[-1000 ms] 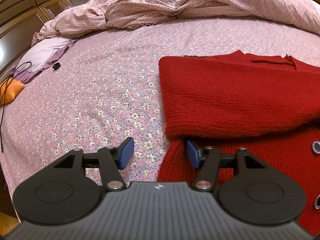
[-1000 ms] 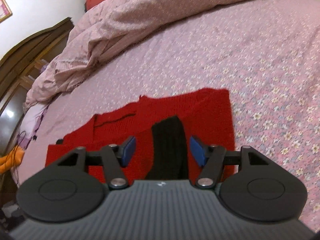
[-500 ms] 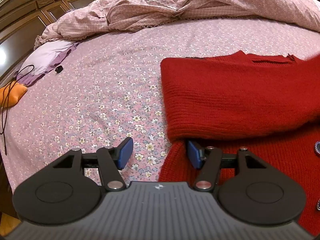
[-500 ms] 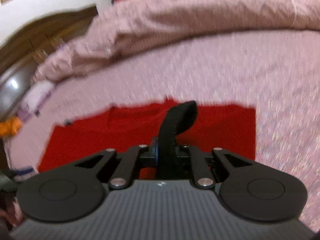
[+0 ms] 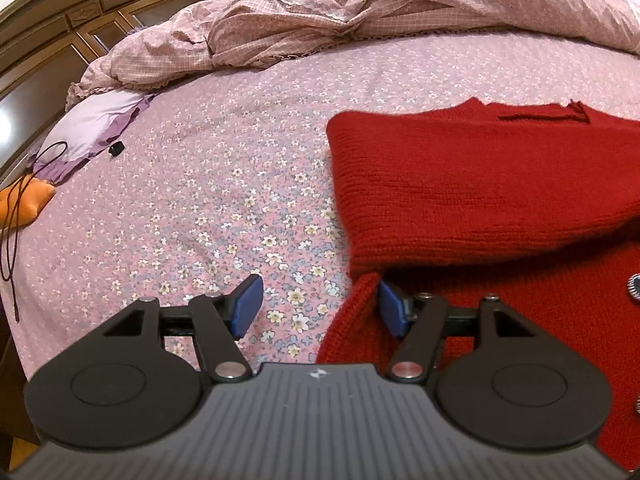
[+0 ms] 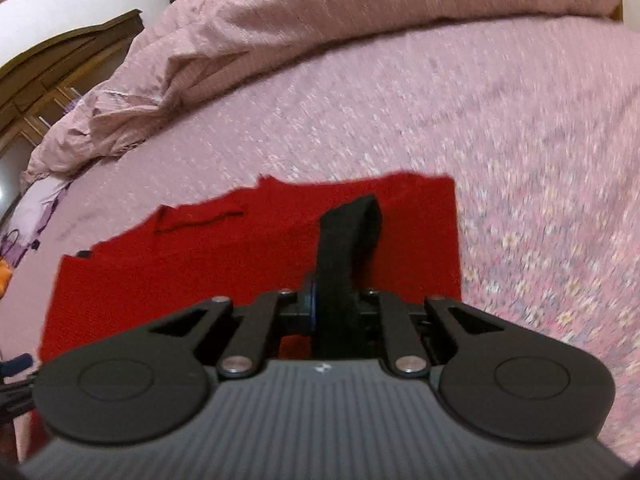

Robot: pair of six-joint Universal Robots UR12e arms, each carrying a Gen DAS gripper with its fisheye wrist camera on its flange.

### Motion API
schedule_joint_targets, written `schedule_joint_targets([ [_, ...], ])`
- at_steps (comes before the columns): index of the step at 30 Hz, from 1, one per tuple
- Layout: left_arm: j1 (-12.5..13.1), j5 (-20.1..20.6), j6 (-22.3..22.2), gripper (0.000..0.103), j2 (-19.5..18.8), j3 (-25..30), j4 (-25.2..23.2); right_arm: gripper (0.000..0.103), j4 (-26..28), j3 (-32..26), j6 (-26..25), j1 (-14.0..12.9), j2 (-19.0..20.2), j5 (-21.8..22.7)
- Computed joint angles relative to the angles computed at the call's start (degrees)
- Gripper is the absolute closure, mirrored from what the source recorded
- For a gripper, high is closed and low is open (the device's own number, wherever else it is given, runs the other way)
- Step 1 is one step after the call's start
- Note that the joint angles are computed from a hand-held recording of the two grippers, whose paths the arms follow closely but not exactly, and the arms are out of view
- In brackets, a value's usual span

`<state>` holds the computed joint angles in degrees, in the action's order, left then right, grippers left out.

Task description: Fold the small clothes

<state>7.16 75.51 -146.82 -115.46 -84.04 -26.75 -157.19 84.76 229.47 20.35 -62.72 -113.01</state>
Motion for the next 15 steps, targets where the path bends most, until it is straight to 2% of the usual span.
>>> schedule_joint_targets([
  [3, 0.3, -2.6, 1.1, 0.035, 1.2, -0.6, 0.7, 0.087, -1.8, 0.6, 0.3, 0.3, -0.1, -0.5],
  [7, 0.4, -6.3, 2.2, 0.035, 1.9, -0.4, 1.6, 0.078, -0.4, 0.6, 2.3, 0.2, -1.0, 0.2],
  [9, 0.2, -7.5, 1.9, 0.035, 1.6, 0.6, 0.3, 0.074, 1.2, 0.2, 2.6, 1.0, -1.4, -2.7],
  [12, -0.4, -7.6, 1.5, 0.035, 0.5, 2.2, -1.4, 0.074, 3.4, -0.3, 1.5, 2.4, -1.9, -7.9],
  [15, -1.2, -6.8, 1.0, 0.035, -0.7, 3.7, -3.5, 0.074, 3.7, -0.7, -0.9, 3.3, -2.0, -10.3],
])
